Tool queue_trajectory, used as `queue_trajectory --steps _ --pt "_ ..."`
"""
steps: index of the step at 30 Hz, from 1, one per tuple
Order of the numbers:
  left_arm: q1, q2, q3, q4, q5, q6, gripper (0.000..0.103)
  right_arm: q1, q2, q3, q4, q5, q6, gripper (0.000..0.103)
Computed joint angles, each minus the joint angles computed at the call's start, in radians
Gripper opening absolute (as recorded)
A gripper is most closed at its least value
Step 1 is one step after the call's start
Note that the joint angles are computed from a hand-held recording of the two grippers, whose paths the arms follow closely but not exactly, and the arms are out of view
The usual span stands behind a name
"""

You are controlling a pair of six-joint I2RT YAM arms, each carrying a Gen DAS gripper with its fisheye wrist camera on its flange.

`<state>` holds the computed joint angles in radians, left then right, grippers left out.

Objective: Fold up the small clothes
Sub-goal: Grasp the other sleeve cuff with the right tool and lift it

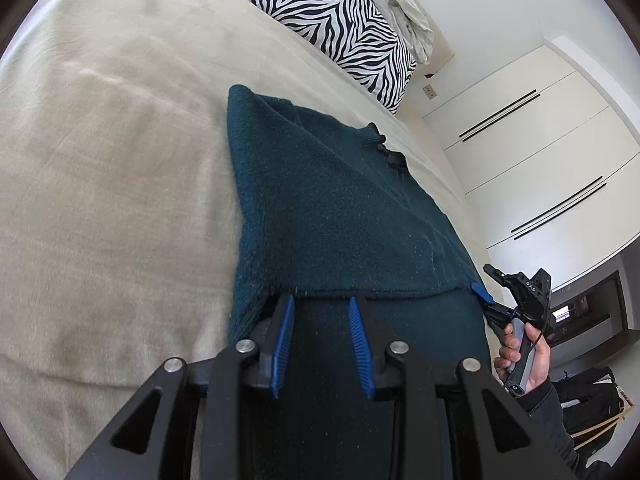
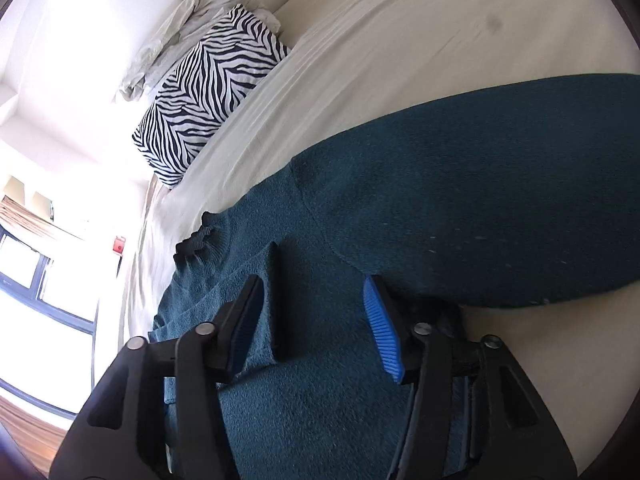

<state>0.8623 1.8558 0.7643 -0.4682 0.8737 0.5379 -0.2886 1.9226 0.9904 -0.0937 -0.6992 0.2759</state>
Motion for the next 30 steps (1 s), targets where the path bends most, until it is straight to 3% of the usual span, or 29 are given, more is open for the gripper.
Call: queue_trajectory --steps 1,6,10,13,17,21,24,27,28,30 --pt "0.013 -0.033 -0.024 -0.006 -0.005 0.011 0.036 -0.05 -0.033 -0.044 0.012 -0.035 -0.012 0.058" --pt "0.078 -0.236 -0.146 -0.052 0.025 0.024 0.068 -0.404 -0.085 -0.127 -0.085 -0.15 -0.124 0.058" --pt "0.045 -0.376 -0.214 -0.094 0.057 -0.023 0.069 -0.707 0.047 -0.024 -0.181 -0.228 -0.144 0.058" --pt "-0.037 -0.468 -0.264 -0.074 0.068 -0.118 0.069 -0.83 0.144 0.083 -0.221 -0.29 -0.13 0.058" --pt "-0.168 -0.538 -0.322 0.025 0.075 -0.317 0.07 -0.881 0.252 0.226 -0.207 -0.326 -0.052 0.058" --pt "-0.256 -0.558 -0.364 0.125 0.073 -0.465 0.07 -0.861 0.362 0.364 -0.206 -0.313 0.006 0.05" --pt "-0.304 -0.551 -0.386 0.185 0.054 -0.533 0.07 -0.83 0.409 0.434 -0.176 -0.27 0.054 0.039" --pt "-0.324 -0.514 -0.386 0.226 0.059 -0.57 0.07 -0.788 0.429 0.496 -0.192 -0.199 0.059 0.022" --pt "-0.329 -0.501 -0.384 0.242 0.06 -0.577 0.07 -0.774 0.43 0.528 -0.231 -0.172 0.031 0.011" --pt "-0.342 -0.48 -0.378 0.274 0.059 -0.605 0.07 -0.733 0.37 0.509 -0.251 -0.133 -0.048 0.008"
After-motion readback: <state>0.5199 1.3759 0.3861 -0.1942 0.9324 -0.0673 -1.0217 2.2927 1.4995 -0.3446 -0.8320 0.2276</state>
